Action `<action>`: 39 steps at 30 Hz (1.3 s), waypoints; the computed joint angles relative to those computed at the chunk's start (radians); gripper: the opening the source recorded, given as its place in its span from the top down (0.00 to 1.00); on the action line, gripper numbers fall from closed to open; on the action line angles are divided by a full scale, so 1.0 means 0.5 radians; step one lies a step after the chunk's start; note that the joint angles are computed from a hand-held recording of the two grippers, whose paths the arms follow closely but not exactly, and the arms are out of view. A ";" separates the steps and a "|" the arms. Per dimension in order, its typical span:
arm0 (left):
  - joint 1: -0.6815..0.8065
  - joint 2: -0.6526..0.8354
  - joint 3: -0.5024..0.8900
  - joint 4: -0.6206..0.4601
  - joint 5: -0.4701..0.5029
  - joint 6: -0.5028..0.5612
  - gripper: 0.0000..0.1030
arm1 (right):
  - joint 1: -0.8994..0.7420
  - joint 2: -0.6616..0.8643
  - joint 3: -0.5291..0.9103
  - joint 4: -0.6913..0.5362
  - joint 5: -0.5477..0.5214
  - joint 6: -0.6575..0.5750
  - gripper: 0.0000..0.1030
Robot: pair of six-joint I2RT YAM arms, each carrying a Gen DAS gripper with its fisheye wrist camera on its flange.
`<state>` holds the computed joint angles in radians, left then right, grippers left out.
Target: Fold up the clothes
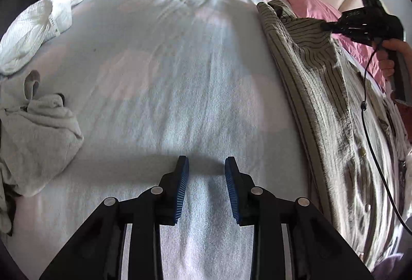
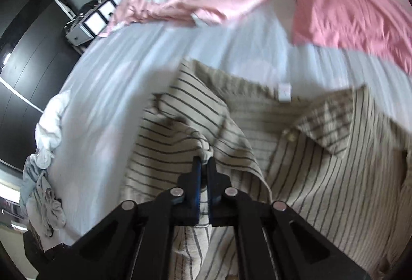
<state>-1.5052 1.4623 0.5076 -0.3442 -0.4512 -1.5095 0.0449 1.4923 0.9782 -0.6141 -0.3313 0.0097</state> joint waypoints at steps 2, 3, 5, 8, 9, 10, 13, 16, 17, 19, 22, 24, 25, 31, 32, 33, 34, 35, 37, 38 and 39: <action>-0.002 -0.052 -0.038 0.028 0.017 -0.045 0.70 | 0.083 -0.037 0.051 -0.071 0.016 0.031 0.97; -0.003 -0.079 -0.057 0.041 0.025 -0.067 0.70 | 0.157 -0.023 0.093 -0.079 0.027 0.072 0.97; -0.002 -0.123 -0.091 0.068 0.035 -0.099 0.70 | 0.311 -0.026 0.144 -0.095 0.041 0.150 0.97; -0.013 -0.152 -0.102 0.063 0.030 -0.126 0.70 | 0.578 0.028 0.253 -0.100 0.105 0.291 0.97; -0.019 -0.155 -0.099 0.056 0.024 -0.129 0.70 | 0.652 0.065 0.298 -0.098 0.119 0.328 0.97; -0.024 -0.156 -0.098 0.054 0.019 -0.129 0.70 | 0.724 0.105 0.347 -0.097 0.132 0.362 0.97; -0.016 -0.154 -0.113 0.085 0.014 -0.116 0.70 | 0.856 0.188 0.452 -0.078 0.126 0.440 0.97; 0.010 -0.165 -0.153 0.166 0.022 -0.106 0.70 | 0.942 0.227 0.530 -0.048 0.089 0.503 0.97; 0.018 -0.169 -0.167 0.195 0.026 -0.103 0.70 | 0.962 0.235 0.556 -0.043 0.089 0.506 0.97; 0.038 -0.160 -0.170 0.223 0.034 -0.081 0.70 | 0.945 0.244 0.571 -0.039 0.111 0.522 0.97; 0.040 -0.167 -0.165 0.219 0.032 -0.076 0.70 | 0.888 0.255 0.575 -0.036 0.159 0.553 0.97; 0.020 -0.197 -0.170 0.191 0.023 -0.105 0.70 | 0.791 0.256 0.530 -0.030 0.167 0.543 0.97; 0.020 -0.197 -0.167 0.187 0.023 -0.111 0.70 | 0.725 0.248 0.484 -0.026 0.186 0.516 0.97; 0.034 -0.118 -0.091 0.177 0.032 -0.073 0.70 | 0.307 0.214 0.197 0.046 0.205 0.365 0.97; 0.036 -0.099 -0.074 0.173 0.033 -0.058 0.70 | 0.256 0.220 0.162 0.075 0.210 0.357 0.97; 0.039 -0.080 -0.057 0.169 0.034 -0.043 0.70 | 0.208 0.228 0.125 0.112 0.225 0.360 0.97; 0.043 -0.064 -0.041 0.163 0.034 -0.030 0.70 | 0.165 0.238 0.092 0.144 0.238 0.357 0.97; 0.056 -0.057 -0.031 0.161 0.038 -0.015 0.70 | 0.127 0.248 0.062 0.170 0.249 0.349 0.97; 0.076 -0.043 -0.028 0.183 0.046 -0.001 0.70 | 0.055 0.271 0.009 0.218 0.275 0.332 0.97; 0.112 -0.049 -0.045 0.211 0.058 0.034 0.70 | 0.026 0.281 -0.012 0.235 0.292 0.323 0.97; 0.168 -0.063 -0.072 0.248 0.078 0.090 0.70 | 0.000 0.291 -0.032 0.249 0.309 0.317 0.97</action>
<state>-1.4209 1.4309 0.4719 -0.2201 -0.4120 -1.4643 0.0447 1.6379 0.9625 -0.4898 -0.1766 0.1682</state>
